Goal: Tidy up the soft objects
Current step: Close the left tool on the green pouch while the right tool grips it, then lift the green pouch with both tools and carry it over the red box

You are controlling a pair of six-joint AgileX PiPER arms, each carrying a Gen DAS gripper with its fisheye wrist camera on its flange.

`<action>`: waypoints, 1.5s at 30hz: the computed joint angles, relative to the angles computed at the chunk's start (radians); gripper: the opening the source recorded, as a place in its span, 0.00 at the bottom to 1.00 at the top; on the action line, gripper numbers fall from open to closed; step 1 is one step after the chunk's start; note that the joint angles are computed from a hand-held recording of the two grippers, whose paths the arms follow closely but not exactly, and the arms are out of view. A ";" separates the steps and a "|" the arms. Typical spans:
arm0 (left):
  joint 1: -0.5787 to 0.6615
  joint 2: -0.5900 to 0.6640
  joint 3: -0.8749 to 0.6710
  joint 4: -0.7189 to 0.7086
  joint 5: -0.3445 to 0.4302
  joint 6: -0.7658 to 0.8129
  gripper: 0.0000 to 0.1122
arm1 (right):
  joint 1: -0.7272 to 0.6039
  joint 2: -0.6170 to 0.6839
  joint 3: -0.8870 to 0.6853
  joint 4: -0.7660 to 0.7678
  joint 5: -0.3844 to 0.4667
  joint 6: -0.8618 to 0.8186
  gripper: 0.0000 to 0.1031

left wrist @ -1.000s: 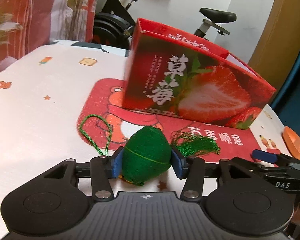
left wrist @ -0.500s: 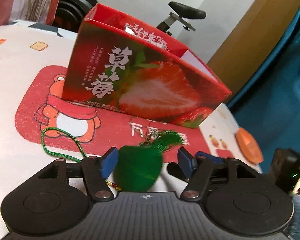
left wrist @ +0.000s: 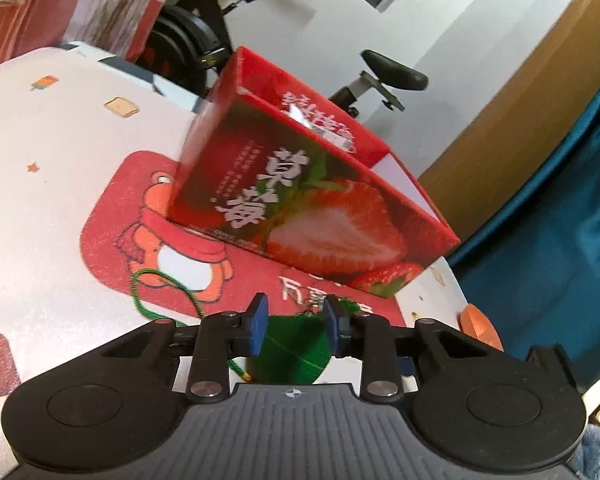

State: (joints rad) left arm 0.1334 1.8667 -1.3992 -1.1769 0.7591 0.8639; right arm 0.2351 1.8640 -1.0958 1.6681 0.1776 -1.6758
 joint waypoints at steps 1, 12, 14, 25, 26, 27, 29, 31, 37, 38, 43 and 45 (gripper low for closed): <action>0.001 0.002 0.003 0.000 -0.007 -0.006 0.28 | 0.008 -0.002 -0.001 -0.045 0.004 0.032 0.78; 0.044 0.092 -0.009 -0.052 0.071 -0.028 0.27 | 0.034 0.012 -0.065 -0.350 0.051 0.301 0.60; 0.044 0.102 -0.015 -0.066 0.091 -0.009 0.27 | 0.039 0.013 -0.061 -0.335 0.055 0.270 0.57; 0.028 0.136 0.006 -0.158 0.197 0.077 0.33 | 0.044 -0.026 -0.004 -0.063 0.035 0.009 0.53; 0.026 0.138 0.008 -0.167 0.206 0.080 0.33 | 0.042 -0.031 0.002 -0.034 0.035 -0.015 0.52; 0.023 0.139 0.008 -0.173 0.210 0.078 0.33 | 0.040 -0.035 0.006 -0.018 0.036 -0.028 0.52; 0.019 0.136 0.012 -0.189 0.217 0.081 0.33 | 0.033 -0.048 0.014 0.027 0.042 -0.069 0.51; 0.013 0.139 -0.001 -0.199 0.227 0.072 0.33 | 0.027 -0.056 0.010 0.034 0.048 -0.075 0.51; 0.001 0.144 -0.157 -0.188 0.250 -0.003 0.33 | -0.027 -0.078 -0.145 -0.407 0.117 0.329 0.51; -0.003 0.142 -0.197 -0.184 0.249 -0.016 0.33 | -0.036 -0.082 -0.182 -0.482 0.134 0.393 0.51; -0.033 0.179 -0.444 -0.157 0.236 -0.122 0.35 | -0.076 -0.061 -0.424 -0.724 0.221 0.604 0.51; -0.045 0.220 -0.590 -0.130 0.238 -0.195 0.35 | -0.094 -0.036 -0.535 -0.771 0.261 0.656 0.51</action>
State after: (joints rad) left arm 0.0884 2.0867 -1.9894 -1.3072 0.9973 0.6687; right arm 0.1414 1.8285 -1.6312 0.8967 0.4382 -1.0194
